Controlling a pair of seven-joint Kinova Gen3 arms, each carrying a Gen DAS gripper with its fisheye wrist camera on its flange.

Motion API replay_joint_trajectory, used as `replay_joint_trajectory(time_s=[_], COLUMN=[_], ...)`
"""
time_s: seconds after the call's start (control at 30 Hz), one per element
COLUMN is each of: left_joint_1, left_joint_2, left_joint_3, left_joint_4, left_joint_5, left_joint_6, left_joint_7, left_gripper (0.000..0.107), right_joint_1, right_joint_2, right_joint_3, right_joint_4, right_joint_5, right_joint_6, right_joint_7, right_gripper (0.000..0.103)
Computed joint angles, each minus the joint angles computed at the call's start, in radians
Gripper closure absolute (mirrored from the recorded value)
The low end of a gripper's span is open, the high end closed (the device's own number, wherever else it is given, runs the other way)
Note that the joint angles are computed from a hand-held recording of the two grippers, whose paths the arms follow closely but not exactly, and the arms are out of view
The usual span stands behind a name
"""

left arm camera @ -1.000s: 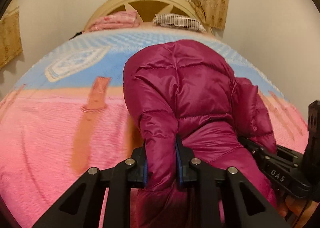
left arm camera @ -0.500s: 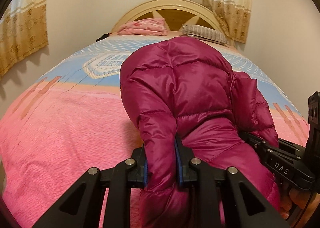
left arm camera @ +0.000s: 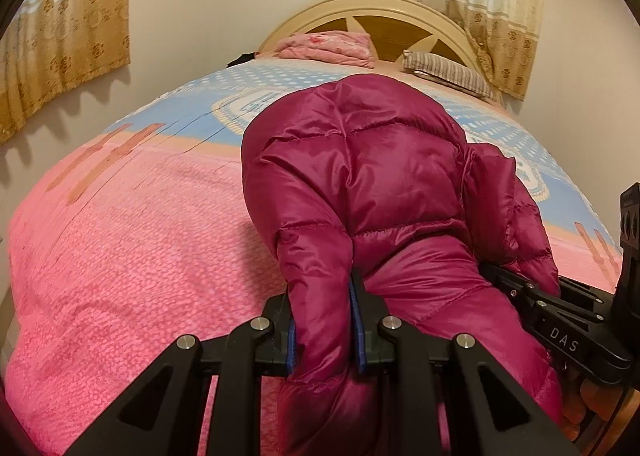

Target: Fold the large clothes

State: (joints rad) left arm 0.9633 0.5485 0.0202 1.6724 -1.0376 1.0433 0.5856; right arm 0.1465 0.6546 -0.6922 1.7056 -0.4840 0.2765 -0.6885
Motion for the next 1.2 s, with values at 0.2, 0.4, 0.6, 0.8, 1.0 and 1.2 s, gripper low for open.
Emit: replay_joint_trajectory(time_s=[0.2, 0.4, 0.6, 0.8, 1.0, 1.2], left_joint_1=[0.004, 0.002, -0.003, -0.017, 0.01, 0.103], left_joint_2=[-0.006, -0.004, -0.001, 0.011, 0.046, 0.018], left_joint_3=[0.005, 0.008, 0.007, 0.005, -0.001, 0.009], left_joint_4=[0.03, 0.041, 0.045, 0.03, -0.049, -0.059], left_joint_5=[0.009, 0.015, 0.016, 0.043, 0.115, 0.068], left_joint_6=[0.003, -0.007, -0.022, -0.018, 0.117, 0.265], left_joint_7=[0.038, 0.059, 0.063, 0.038, -0.049, -0.009], left_gripper=[0.086, 0.086, 0.086, 0.07, 0.044, 0.033], right_joint_1=[-0.051, -0.083, -0.105, -0.127, -0.164, -0.005], right_joint_2=[0.0, -0.001, -0.002, -0.003, -0.035, -0.094], right_joint_3=[0.031, 0.06, 0.081, 0.107, 0.149, -0.006], right_joint_4=[-0.005, -0.014, -0.02, -0.029, -0.007, 0.079], right_joint_5=[0.015, 0.024, 0.026, 0.036, 0.057, 0.049], right_joint_6=[0.007, 0.022, 0.028, 0.034, -0.008, -0.088], right_joint_7=[-0.014, -0.025, -0.031, -0.036, -0.069, -0.036], right_gripper=[0.084, 0.084, 0.084, 0.082, 0.055, 0.039])
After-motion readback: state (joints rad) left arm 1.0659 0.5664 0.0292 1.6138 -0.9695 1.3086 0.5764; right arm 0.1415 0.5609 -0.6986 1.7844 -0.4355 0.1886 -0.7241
